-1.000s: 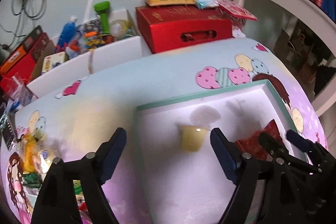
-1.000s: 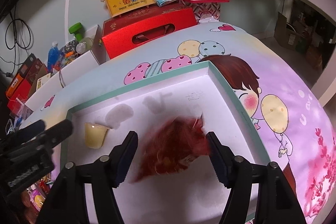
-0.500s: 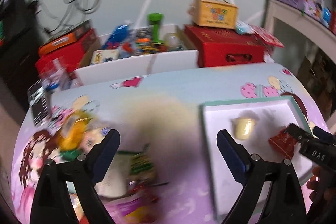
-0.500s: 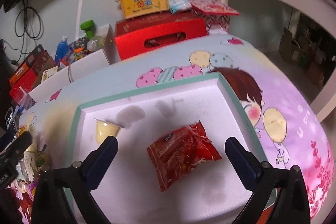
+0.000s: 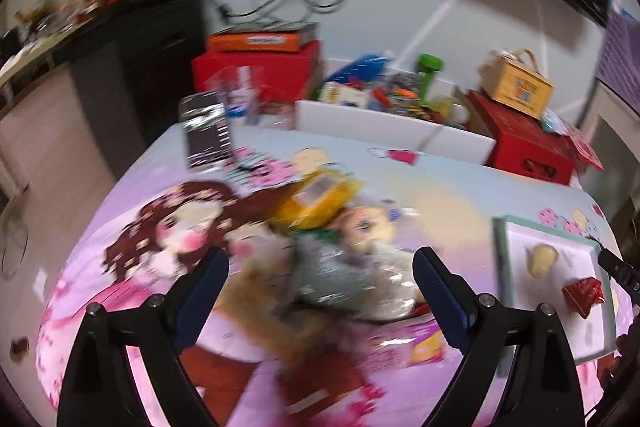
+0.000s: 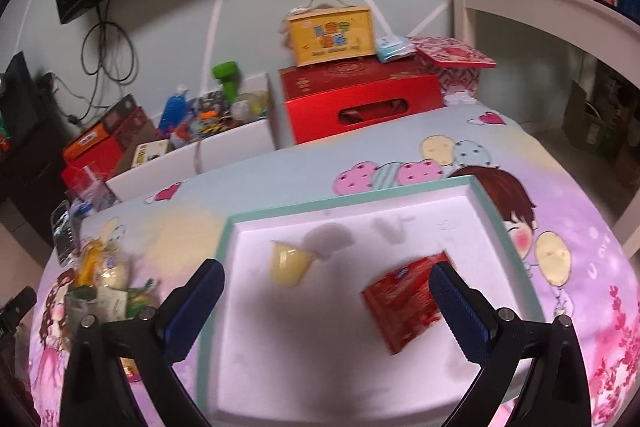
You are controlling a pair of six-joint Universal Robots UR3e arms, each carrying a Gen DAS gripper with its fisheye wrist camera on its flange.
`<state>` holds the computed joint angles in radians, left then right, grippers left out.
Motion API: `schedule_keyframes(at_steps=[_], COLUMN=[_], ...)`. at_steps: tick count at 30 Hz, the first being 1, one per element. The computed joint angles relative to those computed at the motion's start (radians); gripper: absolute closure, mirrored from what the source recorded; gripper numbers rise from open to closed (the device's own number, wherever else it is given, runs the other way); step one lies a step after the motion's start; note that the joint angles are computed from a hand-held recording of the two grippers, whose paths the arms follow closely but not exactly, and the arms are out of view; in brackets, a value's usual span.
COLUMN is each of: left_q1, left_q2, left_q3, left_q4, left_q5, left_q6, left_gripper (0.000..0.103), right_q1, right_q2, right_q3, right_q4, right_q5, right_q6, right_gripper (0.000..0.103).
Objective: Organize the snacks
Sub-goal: 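Move both open tools from the tray back to the snack pile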
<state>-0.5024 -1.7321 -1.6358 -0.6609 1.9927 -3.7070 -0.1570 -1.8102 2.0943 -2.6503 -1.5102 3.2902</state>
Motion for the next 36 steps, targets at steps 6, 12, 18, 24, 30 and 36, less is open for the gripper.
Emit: schedule_keyframes(at_steps=[6,12,18,24,30,36], left_q1=[0.086,0.182,0.273,0.29,0.269,0.214], left_q2=[0.19,0.346,0.452,0.449,0.356,0.233], left_q3=[-0.185,-0.305,-0.406,-0.425,-0.394,-0.362], left_q4=[-0.038,-0.096,-0.118,-0.09,-0.063,-0.032], left_q5=[-0.008,-0.07,-0.147,-0.21,-0.307,-0.39], left_q6=[-0.049,-0.074,-0.086,-0.065,-0.043,-0.041], left_gripper=[0.009,0.009,0.01,0.01,0.01,0.01], right_q1=[0.124,0.248,0.342,0.399,0.445,0.491], right_q2=[0.05,0.121,0.191,0.234,0.292,0.36], right_q3=[-0.042,-0.096,-0.145,-0.177,-0.224,-0.259], right_q4=[-0.027,-0.061,-0.054,-0.036,0.025,0.061], right_q5=[-0.045,-0.044,-0.035,-0.028,-0.029,-0.033], right_q6=[0.013,0.02,0.036,0.061,0.078,0.067], right_gripper=[0.0,0.0,0.0,0.0,0.0,0.0])
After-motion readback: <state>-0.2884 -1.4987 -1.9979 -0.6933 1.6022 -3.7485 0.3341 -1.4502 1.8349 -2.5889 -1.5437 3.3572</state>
